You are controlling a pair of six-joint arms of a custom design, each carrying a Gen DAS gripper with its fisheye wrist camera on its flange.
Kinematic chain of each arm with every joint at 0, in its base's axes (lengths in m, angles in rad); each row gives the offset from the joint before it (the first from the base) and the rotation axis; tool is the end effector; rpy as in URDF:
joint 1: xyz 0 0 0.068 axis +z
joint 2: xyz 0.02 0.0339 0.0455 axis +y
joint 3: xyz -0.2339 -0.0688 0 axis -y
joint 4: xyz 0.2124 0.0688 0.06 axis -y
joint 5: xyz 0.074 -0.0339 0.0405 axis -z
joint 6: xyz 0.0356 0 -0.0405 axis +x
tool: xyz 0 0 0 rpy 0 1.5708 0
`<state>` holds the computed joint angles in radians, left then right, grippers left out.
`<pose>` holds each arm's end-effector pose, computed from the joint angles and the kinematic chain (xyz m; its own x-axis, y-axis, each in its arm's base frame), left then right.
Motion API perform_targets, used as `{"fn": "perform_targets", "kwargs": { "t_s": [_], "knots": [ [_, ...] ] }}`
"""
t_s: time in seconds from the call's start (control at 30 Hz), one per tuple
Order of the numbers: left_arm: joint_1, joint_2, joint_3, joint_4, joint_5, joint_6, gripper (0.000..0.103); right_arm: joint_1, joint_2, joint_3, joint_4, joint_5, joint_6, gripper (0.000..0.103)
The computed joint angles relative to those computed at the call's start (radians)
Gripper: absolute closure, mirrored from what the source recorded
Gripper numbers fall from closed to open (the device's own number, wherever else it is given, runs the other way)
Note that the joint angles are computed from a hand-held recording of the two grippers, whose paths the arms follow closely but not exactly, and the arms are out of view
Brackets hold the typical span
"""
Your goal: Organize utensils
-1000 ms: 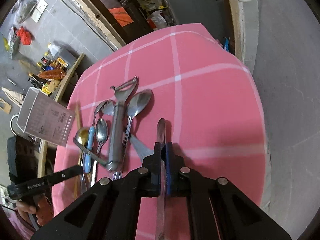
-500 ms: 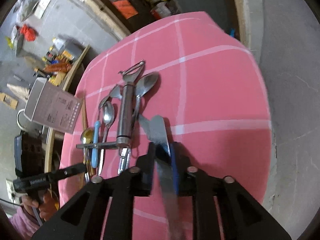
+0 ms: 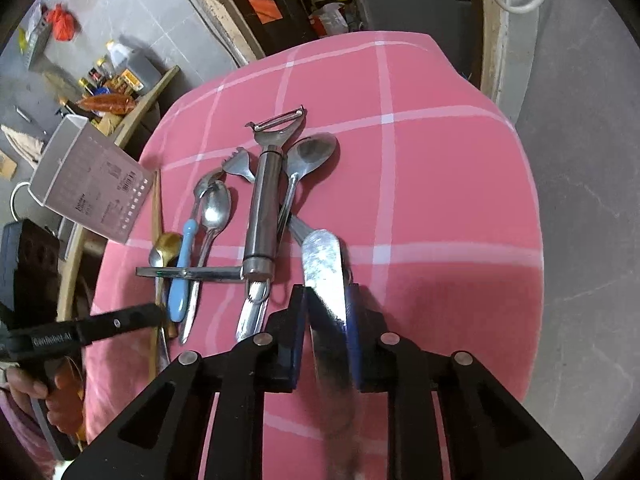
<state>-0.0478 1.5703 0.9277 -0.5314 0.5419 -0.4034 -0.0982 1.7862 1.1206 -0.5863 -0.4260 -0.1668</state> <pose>0.2651 -0.0311 0.1718 -0.9415 -0.2917 -0.1687 -0.1409 0.7956 -0.5892 0.3074 -0.0155 0.1570 -0.9253 -0.0608 -0.3743 -0.1960 0.9216 0.3349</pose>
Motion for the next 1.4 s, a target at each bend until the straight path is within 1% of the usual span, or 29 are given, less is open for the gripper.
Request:
{"fn": "perform_targets", "kwargs": {
  "t_s": [0.03,0.13,0.2,0.27,0.3,0.33,0.47,0.53,0.6,0.73,0.93,1.17,1.3,1.4],
  "knots": [
    [0.001,-0.013,-0.008,-0.007,0.004,0.001,0.098,-0.011,-0.01,-0.009,-0.008,-0.016,0.002,0.087],
    [0.014,-0.07,-0.048,-0.013,0.058,0.003,0.1,-0.043,-0.036,-0.04,-0.034,-0.066,-0.005,0.087],
    [0.002,-0.108,-0.062,-0.022,0.067,0.012,0.1,-0.057,-0.055,-0.067,-0.049,-0.1,-0.009,0.087],
    [-0.021,-0.12,-0.061,-0.039,0.046,0.024,0.1,-0.06,-0.071,-0.098,-0.058,-0.121,-0.013,0.087],
    [-0.03,-0.118,-0.061,-0.041,0.036,0.027,0.1,-0.056,-0.082,-0.119,-0.056,-0.125,-0.008,0.089],
    [-0.035,-0.116,-0.064,-0.04,0.03,0.024,0.1,-0.048,-0.094,-0.141,-0.047,-0.128,0.001,0.101],
    [-0.041,-0.138,-0.082,-0.017,-0.001,0.0,0.1,-0.02,-0.145,-0.234,0.002,-0.121,0.04,0.101],
    [-0.045,-0.154,-0.079,-0.024,-0.052,-0.008,0.1,-0.012,-0.173,-0.257,0.012,-0.11,0.042,0.101],
    [-0.042,-0.163,-0.074,-0.029,-0.087,-0.005,0.1,-0.007,-0.184,-0.262,0.017,-0.102,0.04,0.101],
    [-0.023,-0.124,-0.052,-0.024,-0.102,0.009,0.1,-0.018,-0.175,-0.249,0.006,-0.113,0.02,0.101],
    [-0.008,-0.045,-0.014,0.03,-0.099,-0.013,0.1,-0.012,-0.112,-0.202,-0.016,-0.13,0.0,0.099],
    [0.011,0.032,0.02,0.071,-0.054,-0.028,0.099,0.033,-0.06,-0.155,-0.018,-0.113,-0.004,0.099],
    [0.002,0.038,0.025,0.069,-0.063,-0.026,0.097,0.067,-0.05,-0.147,-0.009,-0.093,0.006,0.1],
    [0.002,0.037,0.025,0.056,-0.045,-0.023,0.098,0.049,-0.075,-0.175,0.002,-0.107,0.017,0.101]
  ]
}}
